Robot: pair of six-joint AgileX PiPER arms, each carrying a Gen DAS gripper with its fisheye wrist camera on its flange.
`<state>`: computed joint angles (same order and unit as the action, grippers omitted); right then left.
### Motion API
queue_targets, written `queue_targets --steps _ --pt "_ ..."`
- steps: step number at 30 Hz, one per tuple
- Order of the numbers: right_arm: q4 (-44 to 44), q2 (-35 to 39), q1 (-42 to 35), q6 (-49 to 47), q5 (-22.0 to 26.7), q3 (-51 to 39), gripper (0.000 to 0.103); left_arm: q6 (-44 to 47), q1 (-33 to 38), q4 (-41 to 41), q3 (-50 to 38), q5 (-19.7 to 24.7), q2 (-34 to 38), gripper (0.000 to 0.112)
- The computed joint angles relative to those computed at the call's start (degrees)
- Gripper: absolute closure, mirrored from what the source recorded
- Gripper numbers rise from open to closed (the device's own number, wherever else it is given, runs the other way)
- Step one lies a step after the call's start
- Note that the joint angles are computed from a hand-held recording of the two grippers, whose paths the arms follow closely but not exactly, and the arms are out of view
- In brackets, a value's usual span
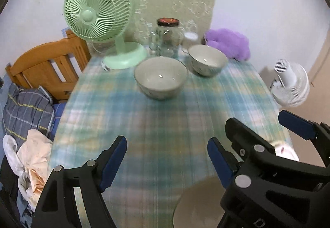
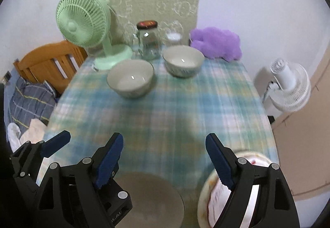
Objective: Organize plates and bowls
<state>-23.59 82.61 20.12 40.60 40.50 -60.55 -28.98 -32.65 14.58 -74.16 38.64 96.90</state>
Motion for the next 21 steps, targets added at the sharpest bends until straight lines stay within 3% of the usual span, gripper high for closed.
queue_targets --steps 5,9,15,21 --pt "2.8 6.0 -3.9 -8.0 -2.6 -7.5 0.018 -4.3 1.4 1.6 -9.8 3.1 6.9 0.03" --pt "10.6 12.3 -8.0 -19.6 -5.2 -14.0 0.018 -9.4 1.6 5.3 -16.8 5.9 12.3 0.03" --pt "22.4 22.3 -12.3 -33.2 -4.9 -24.3 0.019 -12.4 2.4 9.2 -29.4 11.8 21.4 0.034" --pt "26.9 30.4 -13.9 -37.8 -4.0 -33.5 0.019 -12.4 3.5 10.8 -40.5 15.5 29.1 0.038"
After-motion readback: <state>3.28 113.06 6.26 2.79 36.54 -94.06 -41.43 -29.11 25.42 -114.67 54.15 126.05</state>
